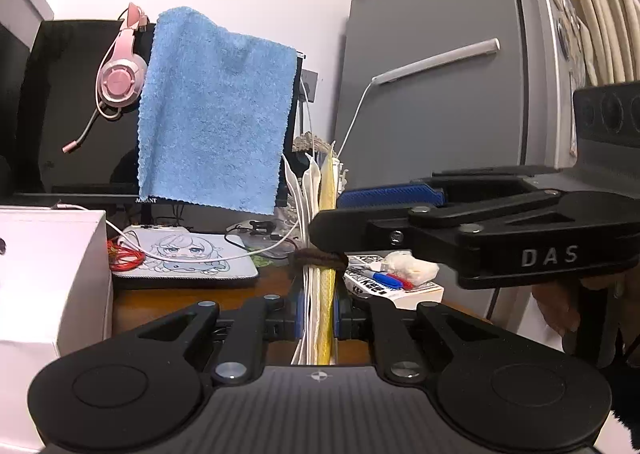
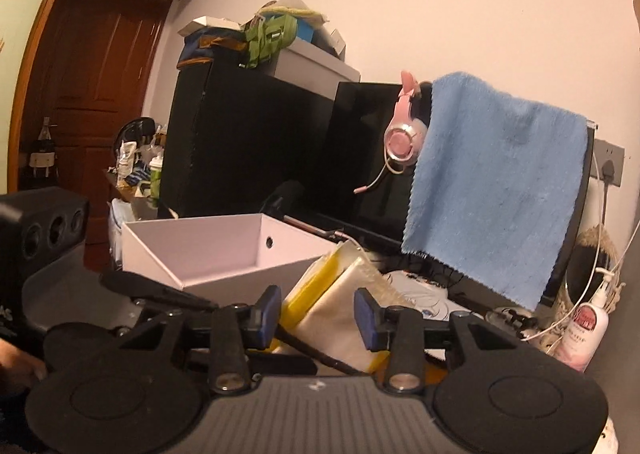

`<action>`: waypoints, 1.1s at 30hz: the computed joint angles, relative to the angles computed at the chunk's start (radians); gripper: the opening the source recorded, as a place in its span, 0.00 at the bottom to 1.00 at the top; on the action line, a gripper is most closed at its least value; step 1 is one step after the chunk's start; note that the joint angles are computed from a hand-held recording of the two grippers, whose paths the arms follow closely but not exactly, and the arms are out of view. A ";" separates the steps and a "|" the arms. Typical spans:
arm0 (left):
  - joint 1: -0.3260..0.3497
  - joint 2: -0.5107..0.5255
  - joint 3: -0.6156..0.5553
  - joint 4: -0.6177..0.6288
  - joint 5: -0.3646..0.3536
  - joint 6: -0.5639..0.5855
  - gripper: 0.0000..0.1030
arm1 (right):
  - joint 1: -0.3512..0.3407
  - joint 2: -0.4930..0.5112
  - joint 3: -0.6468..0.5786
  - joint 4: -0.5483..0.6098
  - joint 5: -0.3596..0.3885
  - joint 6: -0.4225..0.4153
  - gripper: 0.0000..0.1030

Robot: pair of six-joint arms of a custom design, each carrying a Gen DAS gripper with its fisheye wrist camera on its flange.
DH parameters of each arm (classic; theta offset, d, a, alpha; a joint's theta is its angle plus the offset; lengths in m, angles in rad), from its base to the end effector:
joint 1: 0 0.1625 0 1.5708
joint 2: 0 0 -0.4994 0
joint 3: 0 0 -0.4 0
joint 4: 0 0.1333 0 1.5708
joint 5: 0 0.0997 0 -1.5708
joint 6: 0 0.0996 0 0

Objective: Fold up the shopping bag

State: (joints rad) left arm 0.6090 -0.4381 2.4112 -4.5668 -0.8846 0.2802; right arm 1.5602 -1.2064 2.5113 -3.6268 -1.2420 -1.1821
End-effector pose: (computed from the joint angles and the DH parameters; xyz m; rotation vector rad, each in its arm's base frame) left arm -0.2267 -0.3975 0.0513 1.0035 2.2285 -1.5538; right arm 0.1610 -0.4220 0.2423 1.6699 -2.1918 1.1531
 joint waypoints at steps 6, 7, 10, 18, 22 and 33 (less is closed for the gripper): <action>0.141 -0.089 0.046 0.011 -0.374 -0.263 0.12 | -0.138 -0.085 -0.044 0.230 0.270 0.213 0.38; 0.176 -0.104 0.049 0.013 -0.457 -0.318 0.12 | -0.174 -0.095 -0.058 0.271 0.327 0.286 0.38; 0.225 -0.122 0.050 0.014 -0.584 -0.388 0.12 | -0.263 -0.102 -0.099 0.386 0.451 0.419 0.39; 0.250 -0.123 0.037 0.027 -0.651 -0.469 0.12 | -0.321 -0.083 -0.145 0.566 0.542 0.402 0.15; 0.258 -0.123 0.030 0.016 -0.655 -0.493 0.12 | -0.322 -0.088 -0.162 0.680 0.549 0.353 0.15; 0.342 -0.144 0.013 0.084 -0.889 -0.527 0.12 | -0.369 -0.102 -0.210 1.005 0.651 0.258 0.41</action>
